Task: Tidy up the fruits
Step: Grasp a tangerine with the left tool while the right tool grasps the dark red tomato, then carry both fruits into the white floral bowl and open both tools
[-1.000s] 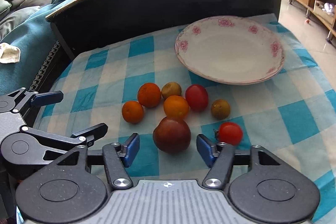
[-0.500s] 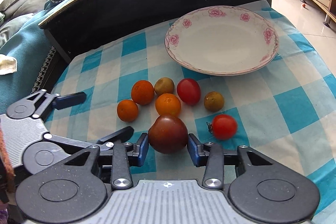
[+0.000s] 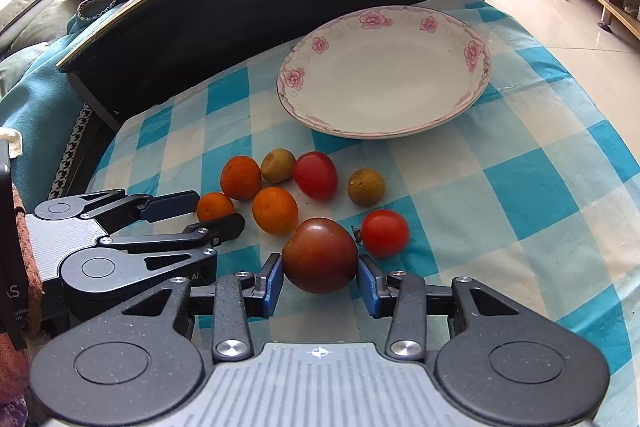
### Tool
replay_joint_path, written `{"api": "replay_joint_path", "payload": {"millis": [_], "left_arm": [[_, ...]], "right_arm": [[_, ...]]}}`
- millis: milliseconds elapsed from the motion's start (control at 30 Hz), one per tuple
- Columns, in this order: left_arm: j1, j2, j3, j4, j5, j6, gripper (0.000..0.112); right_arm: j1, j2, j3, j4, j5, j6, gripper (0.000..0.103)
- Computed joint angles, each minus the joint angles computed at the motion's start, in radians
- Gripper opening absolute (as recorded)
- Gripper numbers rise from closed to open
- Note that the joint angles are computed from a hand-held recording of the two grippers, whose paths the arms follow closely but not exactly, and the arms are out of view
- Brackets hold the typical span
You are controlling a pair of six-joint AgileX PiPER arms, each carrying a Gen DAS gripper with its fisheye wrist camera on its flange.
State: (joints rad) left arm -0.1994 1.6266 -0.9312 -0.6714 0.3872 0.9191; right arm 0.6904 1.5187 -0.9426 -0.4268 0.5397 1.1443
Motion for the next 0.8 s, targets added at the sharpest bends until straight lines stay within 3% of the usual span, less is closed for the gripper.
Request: {"api": "replay_joint_path", "payload": {"millis": [167, 433, 800], "left_arm": [[-0.002, -0.01, -0.005, 0.038, 0.024, -0.03, 0.038], [0.019, -0.047, -0.031, -0.052, 0.098, 0.024, 0.038], [-0.061, 0.045, -0.193, -0.057, 0.074, -0.067, 0.038]], "right_arm": [[-0.005, -0.011, -0.012, 0.0, 0.01, -0.006, 0.035], [-0.017, -0.034, -0.029, -0.03, 0.021, 0.008, 0.035], [-0.091, 0.006, -0.1, -0.105, 0.028, 0.02, 0.036]]}}
